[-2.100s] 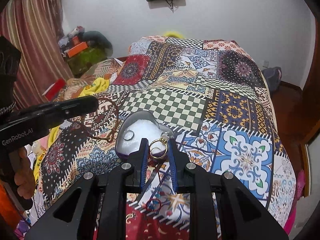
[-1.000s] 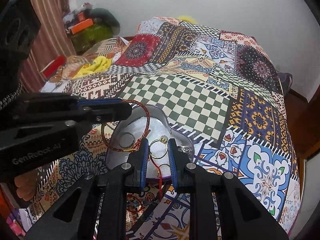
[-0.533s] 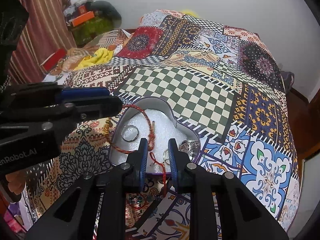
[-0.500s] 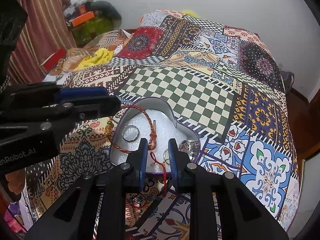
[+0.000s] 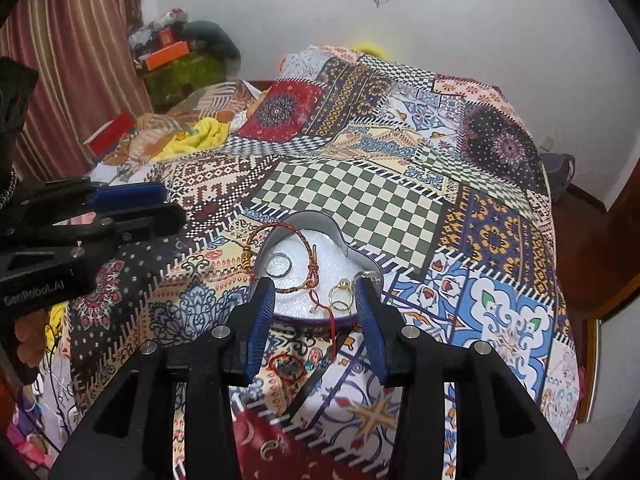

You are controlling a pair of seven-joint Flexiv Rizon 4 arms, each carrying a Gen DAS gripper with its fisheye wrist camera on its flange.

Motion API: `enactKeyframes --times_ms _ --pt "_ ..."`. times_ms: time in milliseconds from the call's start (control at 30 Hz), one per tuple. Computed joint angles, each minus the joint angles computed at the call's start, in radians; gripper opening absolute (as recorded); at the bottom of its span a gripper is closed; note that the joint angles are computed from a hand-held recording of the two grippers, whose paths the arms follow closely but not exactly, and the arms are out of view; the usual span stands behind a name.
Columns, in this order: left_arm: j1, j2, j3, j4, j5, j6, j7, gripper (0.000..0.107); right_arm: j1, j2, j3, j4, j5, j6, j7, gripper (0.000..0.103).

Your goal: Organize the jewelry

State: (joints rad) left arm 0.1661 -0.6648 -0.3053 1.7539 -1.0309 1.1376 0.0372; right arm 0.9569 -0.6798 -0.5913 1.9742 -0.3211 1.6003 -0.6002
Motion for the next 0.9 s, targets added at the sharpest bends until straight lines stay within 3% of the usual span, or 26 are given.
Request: enactKeyframes --times_ms 167,300,500,767,900 --pt "0.016 0.012 0.006 0.031 -0.034 0.035 0.031 0.037 0.068 0.006 -0.063 0.040 0.019 0.014 0.014 0.038" --pt "0.016 0.012 0.036 0.051 0.002 0.018 0.000 0.037 0.088 0.005 -0.068 0.058 0.046 0.017 0.012 0.038" --pt "0.028 0.018 0.039 0.110 0.030 0.025 0.024 0.037 0.074 0.013 -0.020 0.078 0.055 -0.002 0.019 0.038" --pt "0.019 -0.008 0.080 0.121 0.169 -0.047 -0.064 0.037 0.014 0.012 0.079 0.083 0.044 -0.022 0.028 0.038" --pt "0.030 -0.022 0.069 0.124 0.190 -0.071 -0.087 0.037 0.029 0.008 0.058 0.092 0.014 -0.017 0.054 0.038"
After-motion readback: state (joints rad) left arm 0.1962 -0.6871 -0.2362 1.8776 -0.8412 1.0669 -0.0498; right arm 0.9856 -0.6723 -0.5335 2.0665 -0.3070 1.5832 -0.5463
